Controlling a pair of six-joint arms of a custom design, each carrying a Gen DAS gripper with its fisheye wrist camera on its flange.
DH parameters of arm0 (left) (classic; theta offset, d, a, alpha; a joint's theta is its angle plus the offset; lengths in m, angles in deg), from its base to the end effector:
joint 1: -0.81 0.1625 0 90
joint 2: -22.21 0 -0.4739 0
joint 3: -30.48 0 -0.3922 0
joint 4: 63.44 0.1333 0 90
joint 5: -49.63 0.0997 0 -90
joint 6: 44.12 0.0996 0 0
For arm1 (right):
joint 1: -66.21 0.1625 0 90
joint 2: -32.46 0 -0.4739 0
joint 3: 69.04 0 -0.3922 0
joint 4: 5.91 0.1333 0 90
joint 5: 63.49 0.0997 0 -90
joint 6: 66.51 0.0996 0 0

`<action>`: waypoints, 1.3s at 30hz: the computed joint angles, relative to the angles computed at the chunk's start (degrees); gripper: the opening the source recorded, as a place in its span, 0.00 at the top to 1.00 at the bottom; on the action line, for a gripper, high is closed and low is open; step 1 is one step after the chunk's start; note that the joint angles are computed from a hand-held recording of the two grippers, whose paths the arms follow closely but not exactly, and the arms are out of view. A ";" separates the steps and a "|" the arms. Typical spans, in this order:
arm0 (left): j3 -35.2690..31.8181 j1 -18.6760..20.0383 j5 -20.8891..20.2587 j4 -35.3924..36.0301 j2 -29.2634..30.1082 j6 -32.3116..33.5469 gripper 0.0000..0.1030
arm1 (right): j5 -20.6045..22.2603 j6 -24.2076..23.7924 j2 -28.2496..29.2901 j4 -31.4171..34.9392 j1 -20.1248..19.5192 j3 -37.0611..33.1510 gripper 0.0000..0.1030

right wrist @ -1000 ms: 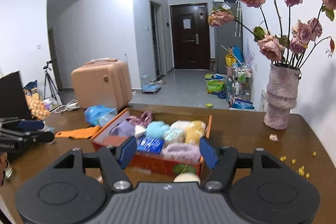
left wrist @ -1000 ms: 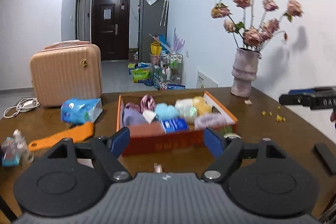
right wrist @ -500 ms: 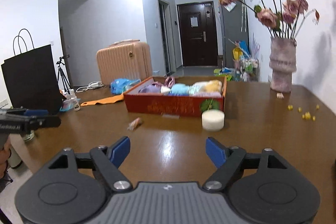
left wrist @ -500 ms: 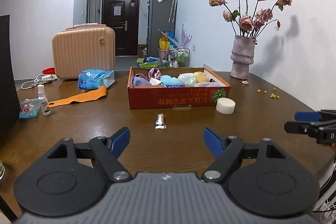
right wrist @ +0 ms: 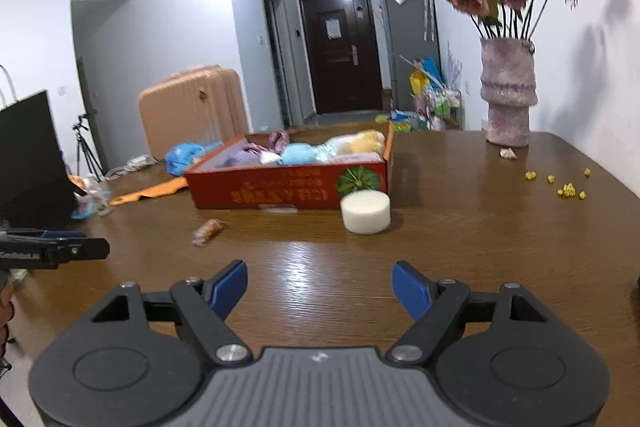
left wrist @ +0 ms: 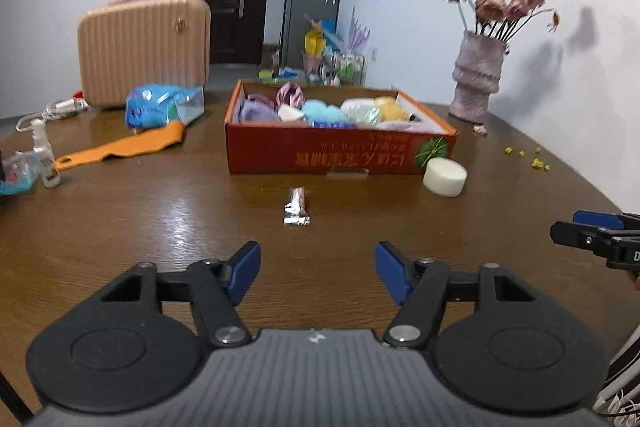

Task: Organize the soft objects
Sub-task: 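Move both grippers back toward the white sponge and snack bar, then grasp the white round sponge with the right gripper while the left grasps the snack bar, then carry both items into the cardboard box and open both grippers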

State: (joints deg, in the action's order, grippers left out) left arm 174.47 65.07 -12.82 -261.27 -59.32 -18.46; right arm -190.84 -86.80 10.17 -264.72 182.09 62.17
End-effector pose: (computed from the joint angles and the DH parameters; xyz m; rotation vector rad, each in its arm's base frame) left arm -0.0052 -0.4238 0.2924 0.8462 2.3441 -1.0367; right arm 0.2532 -0.3549 0.0178 0.4750 -2.2220 1.3201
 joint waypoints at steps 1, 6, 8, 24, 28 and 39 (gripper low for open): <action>-0.95 0.56 -0.16 0.17 1.12 0.32 0.39 | 0.36 -0.25 -0.14 0.71 -0.77 -0.58 0.23; -6.92 3.41 -1.37 0.58 7.43 1.73 0.41 | 2.18 -1.24 -1.27 7.02 -4.63 -5.02 0.23; -9.75 4.41 -1.56 0.55 10.49 2.51 0.41 | 2.81 -1.80 -1.44 9.49 -5.96 -7.08 0.23; -23.45 9.67 -4.70 4.94 21.93 4.14 0.82 | 6.90 -1.64 -2.57 26.24 -13.97 -20.80 0.47; -22.90 9.72 -4.96 2.04 22.76 6.42 0.84 | 7.39 -2.25 -2.28 25.25 -14.16 -20.73 0.47; -20.93 8.78 -5.45 0.13 20.88 5.72 0.85 | 7.79 -1.66 -2.26 24.43 -13.86 -19.99 0.49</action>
State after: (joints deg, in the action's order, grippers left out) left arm 153.54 73.85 -18.27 -261.14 -38.44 -12.74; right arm -183.05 -88.46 7.90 -240.29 168.23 42.18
